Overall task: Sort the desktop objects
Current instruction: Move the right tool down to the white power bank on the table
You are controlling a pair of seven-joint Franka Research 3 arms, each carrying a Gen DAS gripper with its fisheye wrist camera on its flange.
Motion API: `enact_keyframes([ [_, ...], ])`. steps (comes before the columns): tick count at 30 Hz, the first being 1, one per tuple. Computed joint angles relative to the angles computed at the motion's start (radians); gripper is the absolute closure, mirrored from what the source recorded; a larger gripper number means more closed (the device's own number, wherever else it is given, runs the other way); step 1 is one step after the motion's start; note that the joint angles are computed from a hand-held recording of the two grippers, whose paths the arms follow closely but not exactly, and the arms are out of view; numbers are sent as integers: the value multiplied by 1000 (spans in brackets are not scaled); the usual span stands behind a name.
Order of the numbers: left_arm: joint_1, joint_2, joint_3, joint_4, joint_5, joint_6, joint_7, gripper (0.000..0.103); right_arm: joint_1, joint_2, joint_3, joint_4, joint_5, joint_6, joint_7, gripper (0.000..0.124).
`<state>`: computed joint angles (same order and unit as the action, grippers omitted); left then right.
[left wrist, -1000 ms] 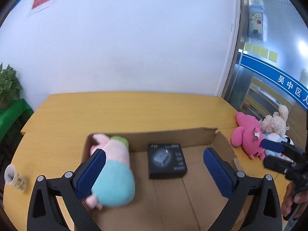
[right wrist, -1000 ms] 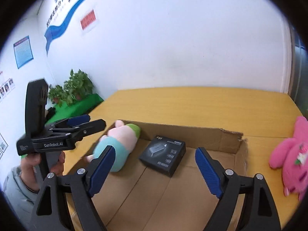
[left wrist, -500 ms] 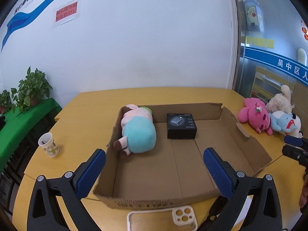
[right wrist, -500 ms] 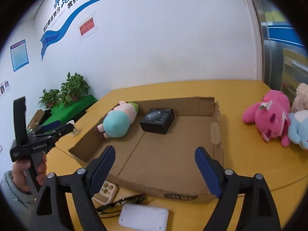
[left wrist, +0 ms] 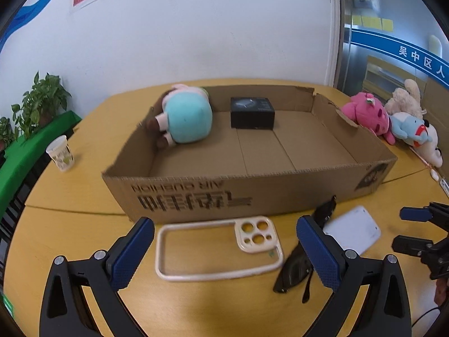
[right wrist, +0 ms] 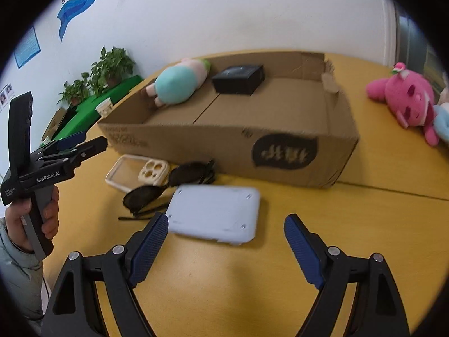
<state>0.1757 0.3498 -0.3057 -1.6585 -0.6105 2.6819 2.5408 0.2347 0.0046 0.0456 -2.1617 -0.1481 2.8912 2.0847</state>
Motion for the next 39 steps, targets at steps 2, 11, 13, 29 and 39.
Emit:
enact_keyframes([
  [2, 10, -8, -10, -17, -23, -7, 24, 0, 7, 16, 5, 10, 18, -11, -13, 39],
  [11, 3, 0, 6, -17, -21, -29, 33, 0, 40, 62, 3, 50, 98, -51, -104, 39],
  [13, 3, 5, 8, -12, -17, -41, 27, 0, 43, 65, 0, 52, 110, -51, -113, 39],
  [29, -3, -6, 18, -23, -39, -107, 42, 0, 39, 111, -22, 121, 34, -170, -207, 39],
  [39, -4, -21, 35, -45, -46, -135, 41, 0, 15, 116, 51, 124, 373, -205, -584, 36],
])
